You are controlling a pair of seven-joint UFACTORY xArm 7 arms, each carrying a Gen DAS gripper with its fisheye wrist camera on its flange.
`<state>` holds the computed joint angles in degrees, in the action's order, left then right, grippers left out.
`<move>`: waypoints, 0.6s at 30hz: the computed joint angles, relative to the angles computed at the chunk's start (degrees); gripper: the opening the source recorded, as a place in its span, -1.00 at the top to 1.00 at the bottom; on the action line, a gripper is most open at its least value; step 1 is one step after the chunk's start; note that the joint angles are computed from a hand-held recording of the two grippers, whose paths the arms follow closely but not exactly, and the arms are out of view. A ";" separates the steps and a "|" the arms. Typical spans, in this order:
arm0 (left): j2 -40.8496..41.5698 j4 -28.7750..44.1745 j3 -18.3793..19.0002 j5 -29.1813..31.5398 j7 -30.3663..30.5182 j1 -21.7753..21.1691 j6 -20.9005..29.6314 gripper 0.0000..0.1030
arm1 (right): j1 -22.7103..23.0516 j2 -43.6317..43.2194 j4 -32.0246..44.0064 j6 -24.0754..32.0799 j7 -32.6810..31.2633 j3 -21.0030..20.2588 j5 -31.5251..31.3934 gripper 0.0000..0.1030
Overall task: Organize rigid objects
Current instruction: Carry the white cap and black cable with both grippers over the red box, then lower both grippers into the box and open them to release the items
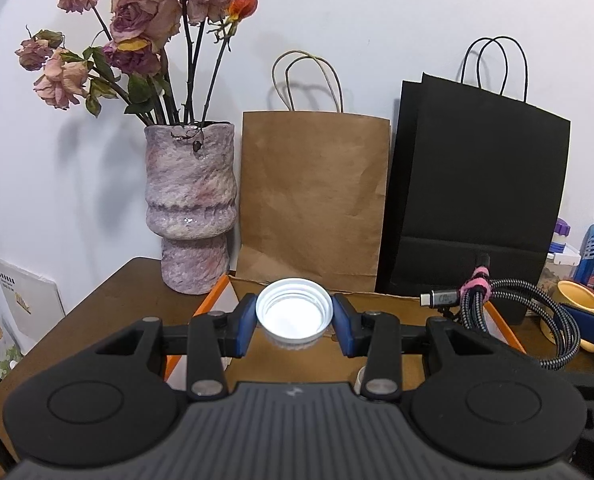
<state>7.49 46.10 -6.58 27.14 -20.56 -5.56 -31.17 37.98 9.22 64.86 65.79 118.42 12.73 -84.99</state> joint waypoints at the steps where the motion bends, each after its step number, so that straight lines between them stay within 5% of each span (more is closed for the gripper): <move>1: 0.37 0.43 -0.01 -0.31 0.33 -0.17 0.22 0.21 | -0.14 0.09 0.04 -0.29 -0.13 -0.08 0.04 -0.67; 18: 6.10 5.89 -1.17 -7.25 7.83 -1.75 3.69 0.21 | -2.49 1.46 0.83 -5.83 -1.88 -1.93 2.21 -0.67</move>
